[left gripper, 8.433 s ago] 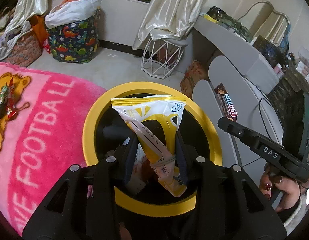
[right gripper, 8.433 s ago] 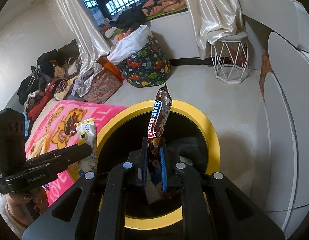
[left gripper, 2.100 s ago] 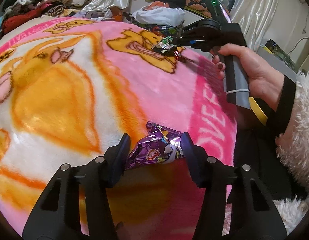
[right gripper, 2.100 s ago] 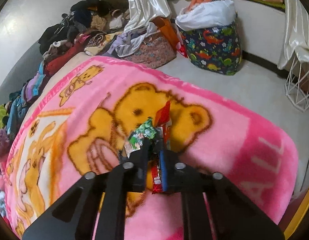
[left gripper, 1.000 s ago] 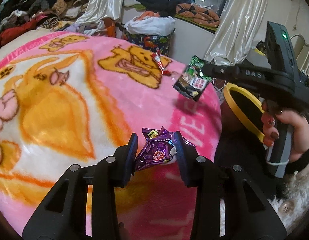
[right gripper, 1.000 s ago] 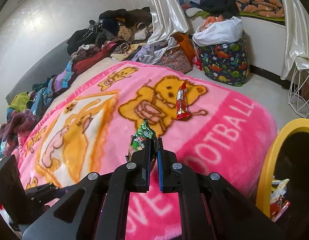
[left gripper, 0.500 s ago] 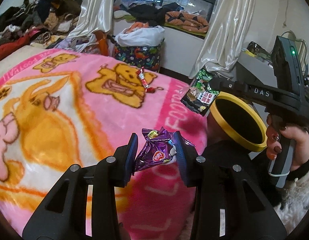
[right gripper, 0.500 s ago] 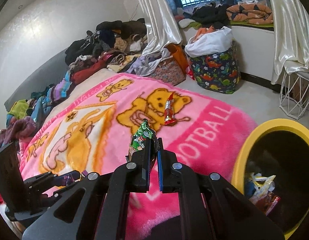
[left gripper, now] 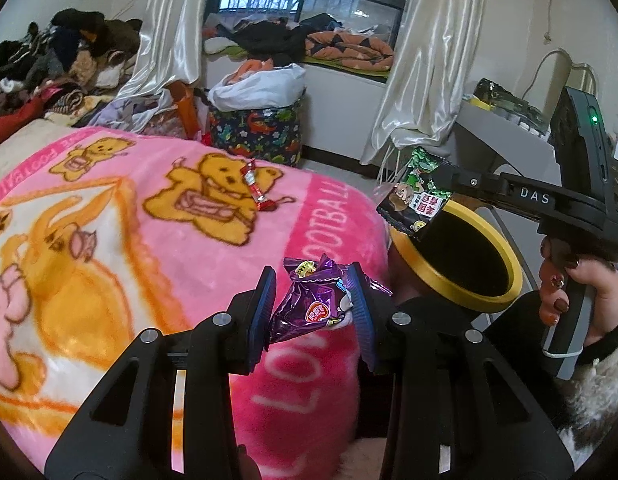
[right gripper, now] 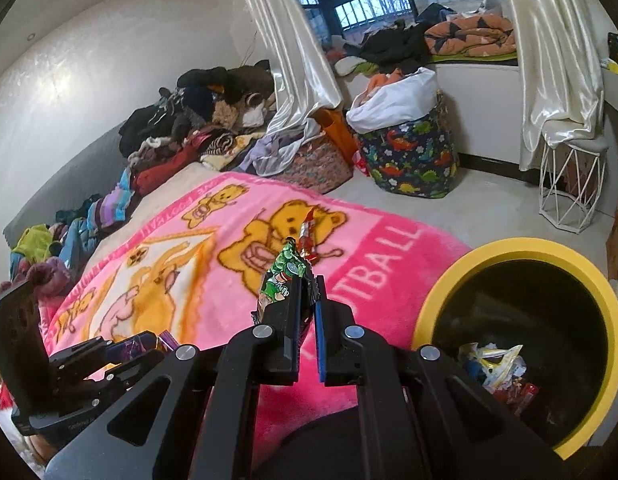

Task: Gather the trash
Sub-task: 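Carry the purple wrapper and green snack packet over the yellow bin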

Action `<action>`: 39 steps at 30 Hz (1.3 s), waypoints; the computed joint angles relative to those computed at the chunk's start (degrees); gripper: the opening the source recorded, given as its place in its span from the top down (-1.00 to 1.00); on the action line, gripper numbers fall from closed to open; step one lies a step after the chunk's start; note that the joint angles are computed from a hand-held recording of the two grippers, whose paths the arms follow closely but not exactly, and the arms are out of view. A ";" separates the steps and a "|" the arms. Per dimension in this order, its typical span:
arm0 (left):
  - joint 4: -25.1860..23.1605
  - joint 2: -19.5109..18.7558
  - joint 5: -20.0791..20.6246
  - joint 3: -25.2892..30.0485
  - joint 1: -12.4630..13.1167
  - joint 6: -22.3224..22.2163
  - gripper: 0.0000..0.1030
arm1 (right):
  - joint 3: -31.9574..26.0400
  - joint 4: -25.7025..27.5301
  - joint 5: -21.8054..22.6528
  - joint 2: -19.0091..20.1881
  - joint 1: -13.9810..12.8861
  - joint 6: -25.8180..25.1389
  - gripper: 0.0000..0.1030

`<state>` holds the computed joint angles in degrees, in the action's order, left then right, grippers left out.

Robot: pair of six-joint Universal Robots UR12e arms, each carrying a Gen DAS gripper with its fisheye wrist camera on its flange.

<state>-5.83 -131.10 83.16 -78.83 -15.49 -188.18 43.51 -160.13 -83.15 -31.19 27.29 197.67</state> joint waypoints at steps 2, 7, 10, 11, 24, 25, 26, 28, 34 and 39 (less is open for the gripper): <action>-0.06 -0.14 -0.10 0.36 -0.15 0.36 0.42 | 1.51 -1.16 -0.34 -0.82 -0.18 0.42 0.88; -0.31 -0.56 -0.47 1.50 -0.49 1.22 0.42 | 4.23 -3.31 -1.53 -2.32 -0.50 0.79 0.88; -0.51 -1.07 -0.58 2.58 -0.82 1.82 0.42 | 5.74 -4.44 -2.28 -3.18 -0.72 1.22 0.88; -0.58 -1.22 -0.65 2.88 -0.93 2.00 0.42 | 6.34 -4.83 -2.69 -3.51 -0.79 1.29 0.88; -1.96 -3.14 -2.30 6.87 -2.33 4.22 0.42 | 12.30 -8.60 -6.64 -6.48 -1.79 3.76 0.88; -2.10 -3.35 -2.49 7.30 -2.44 4.43 0.42 | 12.71 -8.91 -6.81 -6.65 -1.90 3.98 0.88; -2.14 -3.50 -2.58 7.61 -2.54 4.59 0.42 | 13.05 -9.12 -7.04 -6.82 -1.97 4.09 0.88; -2.36 -3.81 -2.98 8.22 -2.68 4.73 0.42 | 13.88 -9.59 -7.74 -7.21 -2.12 4.46 0.88; -3.04 -4.75 -3.64 10.07 -3.28 5.85 0.42 | 15.50 -10.26 -9.78 -8.08 -2.54 5.81 0.88; -3.70 -5.65 -4.27 11.80 -3.74 6.15 0.42 | 16.94 -11.09 -11.73 -8.82 -2.91 6.79 0.88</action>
